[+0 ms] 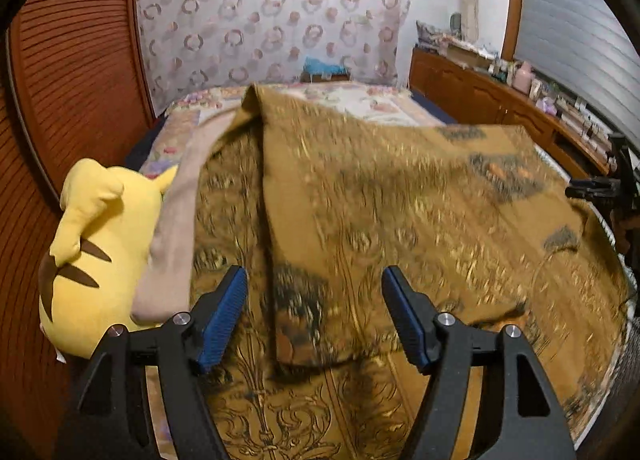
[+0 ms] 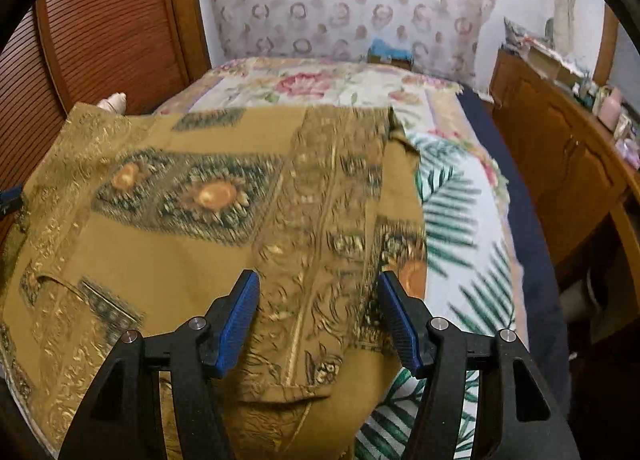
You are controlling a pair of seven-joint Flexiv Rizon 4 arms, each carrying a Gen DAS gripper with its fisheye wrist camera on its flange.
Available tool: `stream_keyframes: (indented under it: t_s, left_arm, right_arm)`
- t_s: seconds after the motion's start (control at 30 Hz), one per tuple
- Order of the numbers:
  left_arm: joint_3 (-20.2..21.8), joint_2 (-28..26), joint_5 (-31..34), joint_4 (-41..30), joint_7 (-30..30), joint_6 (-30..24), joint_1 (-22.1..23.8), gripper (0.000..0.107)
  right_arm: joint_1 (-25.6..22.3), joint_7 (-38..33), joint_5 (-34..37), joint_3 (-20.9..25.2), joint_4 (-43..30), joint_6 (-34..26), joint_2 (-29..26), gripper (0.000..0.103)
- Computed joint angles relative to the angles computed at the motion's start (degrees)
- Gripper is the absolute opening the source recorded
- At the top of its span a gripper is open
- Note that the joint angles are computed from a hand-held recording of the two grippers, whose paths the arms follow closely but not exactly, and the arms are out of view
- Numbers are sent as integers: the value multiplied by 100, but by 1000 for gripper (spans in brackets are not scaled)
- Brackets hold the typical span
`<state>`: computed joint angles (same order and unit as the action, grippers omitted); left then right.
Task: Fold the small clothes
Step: 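Lift the hem with both tools and lay it over the shirt body, then open both tools and smooth the folded shirt flat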
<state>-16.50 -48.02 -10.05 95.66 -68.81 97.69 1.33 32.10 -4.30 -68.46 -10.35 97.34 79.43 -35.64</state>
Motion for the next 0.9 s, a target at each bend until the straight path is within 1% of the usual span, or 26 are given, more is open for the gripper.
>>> stream_keyframes:
  t_s: [0.1, 0.13, 0.23, 0.3, 0.33, 0.37, 0.4, 0.43, 0.53, 0.57, 0.63, 0.73, 0.83, 0.9]
  left_arm:
    - [198, -42, -58, -81, -3, -231, -159, 71]
    - [302, -54, -88, -123, -12, -319, -243, 71]
    - [517, -85, -151, -202, -32, -473, -413, 71]
    - [613, -82, -177, -237, -40, -549, -493, 71]
    - [657, -89, -190, -269, -34, -622, -523, 72]
    - [708, -95, -204, -301, -34, -703, -561, 75]
    - [724, -101, -203, -316, -16, -742, -576, 77]
    - [746, -101, -186, -326, 15, -772, -600, 80]
    - [765, -101, -200, -337, 37, -792, -616, 81]
    - [732, -100, -208, -330, 53, -794, -588, 82]
    - [728, -100, -212, -326, 76, -795, -584, 83]
    - [711, -105, -226, -337, 105, -815, -577, 84]
    - [703, -122, -236, -361, 139, -834, -565, 85]
    - [698, -127, -246, -371, 154, -846, -561, 86]
  right_arm:
    - [-71, -182, 209, 95, -9, -20, -45, 63]
    - [3, -88, 106, -15, -13, 3, -36, 63]
    - [41, -3, -4, -87, -24, 24, -44, 65]
    - [47, 80, -170, -146, -19, 117, -51, 68]
    - [88, 235, -332, -202, 57, 154, -6, 70]
    - [78, 375, -453, -218, 52, 209, -36, 72]
    - [40, 439, -541, -207, 37, 258, -56, 73]
    - [-3, 422, -582, -164, 19, 277, -79, 77]
    - [-75, 150, -472, 16, -21, 160, -132, 85]
    - [-96, 88, -431, 42, -32, 153, -148, 87]
    - [-51, 215, -540, -6, 27, 182, -134, 88]
    - [-62, 210, -531, 46, 73, 117, -105, 93]
    - [-64, 176, -437, 120, 135, 1, -67, 98]
    - [-97, 2, -257, 223, 155, -95, -61, 99]
